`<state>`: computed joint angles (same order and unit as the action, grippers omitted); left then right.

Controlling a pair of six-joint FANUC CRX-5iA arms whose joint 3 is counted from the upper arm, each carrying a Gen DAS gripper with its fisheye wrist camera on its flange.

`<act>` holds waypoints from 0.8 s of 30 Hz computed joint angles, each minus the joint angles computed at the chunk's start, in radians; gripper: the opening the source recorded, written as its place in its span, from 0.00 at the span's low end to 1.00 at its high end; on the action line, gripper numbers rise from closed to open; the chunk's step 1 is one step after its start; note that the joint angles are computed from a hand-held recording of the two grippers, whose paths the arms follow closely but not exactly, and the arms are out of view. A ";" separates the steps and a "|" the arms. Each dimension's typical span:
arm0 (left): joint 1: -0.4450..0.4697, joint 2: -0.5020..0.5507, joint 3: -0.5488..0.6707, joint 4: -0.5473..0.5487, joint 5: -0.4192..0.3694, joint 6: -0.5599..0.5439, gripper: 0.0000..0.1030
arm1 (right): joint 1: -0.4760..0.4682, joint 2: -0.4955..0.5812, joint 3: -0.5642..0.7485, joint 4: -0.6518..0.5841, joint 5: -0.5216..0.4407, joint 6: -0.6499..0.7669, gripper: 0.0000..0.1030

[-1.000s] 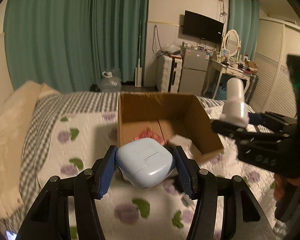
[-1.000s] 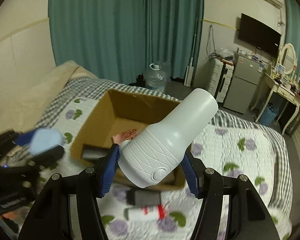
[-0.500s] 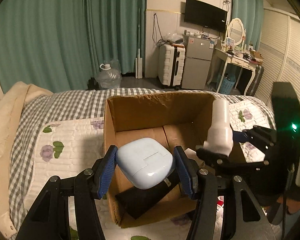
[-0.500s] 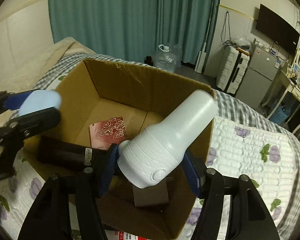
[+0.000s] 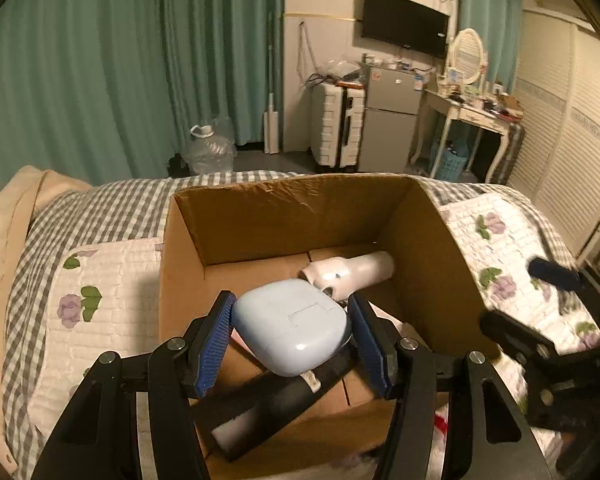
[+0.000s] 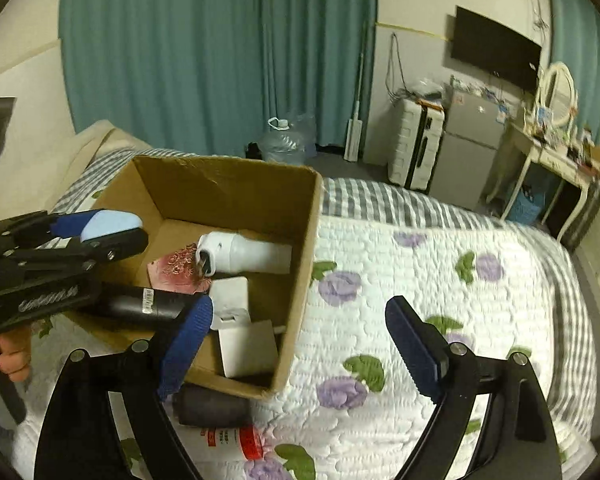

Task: Organize rigid objects
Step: 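Carry the earbud case and white bottle into the box and open both tools, then grasp the red-capped white bottle with the right tool while the left tool grasps the small black box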

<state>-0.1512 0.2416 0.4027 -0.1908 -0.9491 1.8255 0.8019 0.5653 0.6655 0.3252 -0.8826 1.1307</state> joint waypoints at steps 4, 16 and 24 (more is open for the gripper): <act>-0.012 0.010 0.025 -0.042 -0.010 0.020 0.61 | -0.003 -0.024 -0.063 0.028 0.018 -0.032 0.86; -0.042 -0.173 -0.102 -0.076 -0.012 0.028 0.62 | 0.030 -0.210 -0.318 0.098 0.123 -0.181 0.87; -0.062 -0.339 -0.302 -0.095 0.035 0.123 0.67 | 0.089 -0.279 -0.474 0.205 0.178 -0.287 1.00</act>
